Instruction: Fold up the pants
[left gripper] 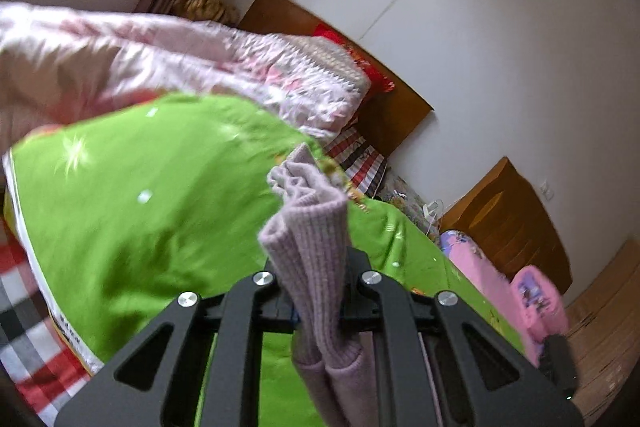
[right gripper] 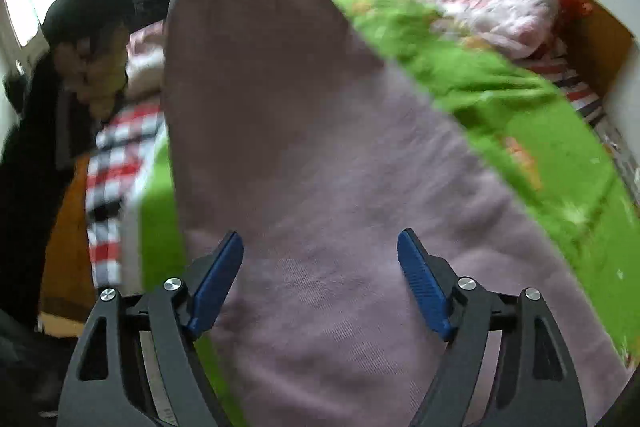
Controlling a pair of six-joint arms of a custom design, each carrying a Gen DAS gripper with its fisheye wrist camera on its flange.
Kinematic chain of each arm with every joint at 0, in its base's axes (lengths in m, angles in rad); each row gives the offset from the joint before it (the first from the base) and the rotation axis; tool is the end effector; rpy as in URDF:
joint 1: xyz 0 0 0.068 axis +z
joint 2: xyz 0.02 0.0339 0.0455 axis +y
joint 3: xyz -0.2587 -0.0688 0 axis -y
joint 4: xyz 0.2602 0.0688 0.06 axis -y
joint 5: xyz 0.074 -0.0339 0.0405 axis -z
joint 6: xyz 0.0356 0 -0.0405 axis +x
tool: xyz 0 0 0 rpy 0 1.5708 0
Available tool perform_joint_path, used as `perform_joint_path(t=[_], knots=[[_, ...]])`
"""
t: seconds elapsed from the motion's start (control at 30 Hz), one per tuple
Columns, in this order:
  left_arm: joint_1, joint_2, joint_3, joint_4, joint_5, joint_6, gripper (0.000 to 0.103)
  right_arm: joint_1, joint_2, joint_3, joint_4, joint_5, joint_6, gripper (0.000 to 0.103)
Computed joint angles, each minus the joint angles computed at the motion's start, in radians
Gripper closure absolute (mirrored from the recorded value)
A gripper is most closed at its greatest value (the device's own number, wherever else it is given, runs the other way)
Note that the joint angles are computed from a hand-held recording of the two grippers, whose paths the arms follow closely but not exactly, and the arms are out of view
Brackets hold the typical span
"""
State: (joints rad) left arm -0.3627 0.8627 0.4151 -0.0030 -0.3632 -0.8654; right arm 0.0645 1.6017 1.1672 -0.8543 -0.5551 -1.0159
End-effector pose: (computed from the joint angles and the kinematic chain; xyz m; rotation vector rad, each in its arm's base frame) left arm 0.1997 -0.0623 0.2048 -0.7212 1.8817 -0.4229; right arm 0.3164 0.0392 0.2168 -1.4274 2.1758 0.4895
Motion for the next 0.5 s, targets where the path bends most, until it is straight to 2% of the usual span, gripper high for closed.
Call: perform_joint_path(t=[0.07,0.13,0.17,0.2,0.27,0.33,0.37,0.47,0.5], knots=[[-0.076,0.016,0.072,-0.063,-0.084,0.009,0.092,-0.045,-0.024,0.007,-0.04,-0.009,-0.028,0.027],[-0.166,0.048,0.142,-0.09,-0.168,0.015,0.092,-0.083,0.004,0.005,-0.045,0.034,-0.056,0.027],[-0.205,0.085,0.188,-0.086,-0.199,0.027,0.092,-0.09,0.029,-0.001,-0.05,0.062,-0.066,0.024],[-0.268,0.136,0.25,-0.087,-0.252,0.043,0.092,-0.114,0.027,-0.057,-0.003,0.026,-0.104,0.02],[-0.354,0.235,0.367,-0.094,-0.314,0.068,0.092,-0.147,0.001,-0.115,0.054,-0.031,-0.123,0.02],[-0.42,0.352,0.517,-0.121,-0.339,0.112,0.092,-0.159,-0.024,-0.113,0.037,-0.002,-0.104,0.02],[-0.455,0.409,0.589,-0.136,-0.349,0.133,0.093,-0.187,-0.028,-0.095,-0.002,-0.01,-0.111,0.021],[-0.56,0.611,0.833,-0.184,-0.348,0.216,0.092,-0.413,0.062,0.084,-0.247,-0.195,-0.189,0.021],[-0.583,0.678,0.904,-0.193,-0.328,0.234,0.092,-0.53,0.137,0.197,-0.332,-0.266,-0.192,0.02]])
